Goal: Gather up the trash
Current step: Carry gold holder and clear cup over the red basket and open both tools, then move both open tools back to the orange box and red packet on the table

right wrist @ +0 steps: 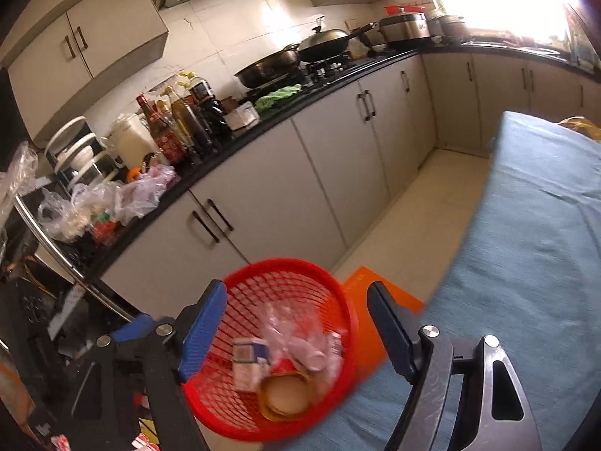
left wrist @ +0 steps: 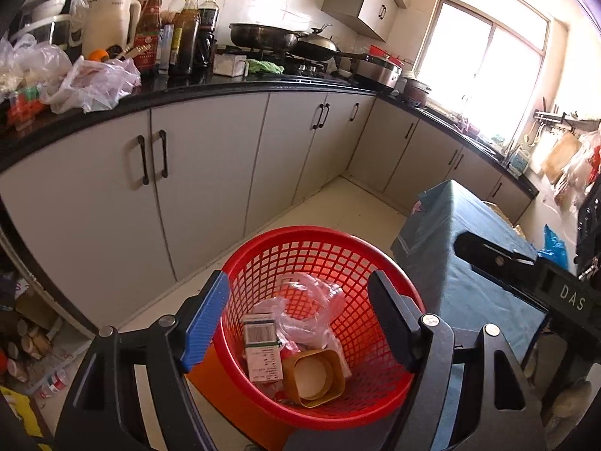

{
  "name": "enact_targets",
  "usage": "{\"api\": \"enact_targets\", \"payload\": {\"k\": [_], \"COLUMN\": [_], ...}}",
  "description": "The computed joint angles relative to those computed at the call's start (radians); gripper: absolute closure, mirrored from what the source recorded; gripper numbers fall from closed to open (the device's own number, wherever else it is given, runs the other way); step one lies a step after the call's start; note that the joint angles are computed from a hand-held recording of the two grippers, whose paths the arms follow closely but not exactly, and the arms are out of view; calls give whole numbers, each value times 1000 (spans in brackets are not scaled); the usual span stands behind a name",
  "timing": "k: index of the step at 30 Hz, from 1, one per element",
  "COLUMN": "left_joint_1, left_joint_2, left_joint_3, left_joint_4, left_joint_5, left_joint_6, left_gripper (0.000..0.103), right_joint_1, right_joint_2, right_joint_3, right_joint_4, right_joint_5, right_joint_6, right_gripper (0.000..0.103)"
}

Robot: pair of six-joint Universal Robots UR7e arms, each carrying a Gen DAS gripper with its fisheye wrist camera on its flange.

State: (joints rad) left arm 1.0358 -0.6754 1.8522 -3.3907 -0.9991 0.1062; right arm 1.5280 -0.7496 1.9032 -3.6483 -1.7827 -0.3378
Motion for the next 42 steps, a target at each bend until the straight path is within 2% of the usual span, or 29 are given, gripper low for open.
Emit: {"api": "enact_targets", "payload": {"k": [5,10,12,16,24,28,31,36,42], "left_joint_1": [-35,-80,-99,-134,-225,-287,-338,-394,-409], "left_joint_2": [5,18,26,35,64,93,115,123,138], "left_joint_3": [53,103,119,149,221,266,292,308,303], "left_joint_4": [-78,-168,-191,-227,-369,-517,-590,-500,-349], "left_joint_5": [48,95,116,142,164,173,178,161,72], "left_joint_6": [16,59,71,81,110,166,200,141,13], "left_gripper": [25,17,17,17,16,5,1,0,0], "right_joint_1": [-23,-37,-45,-78,-156,-200,-228,-312,-472], "right_joint_2": [-33,-30,-45,-101,-194,-232,-253,-313,-408], "right_joint_3": [81,162,194,287,459,535,584,685,805], "right_joint_4": [-88,-287,-307,-332,-492,-581,-640,-741,-814], "right_joint_5": [-67,-178,-205,-212,-183,-165,-154,-119,-56], "right_joint_6": [-25,-122,-132,-114,-101,-108,-112,-109,-84], "right_gripper": [22,20,20,20,20,20,20,20,19]}}
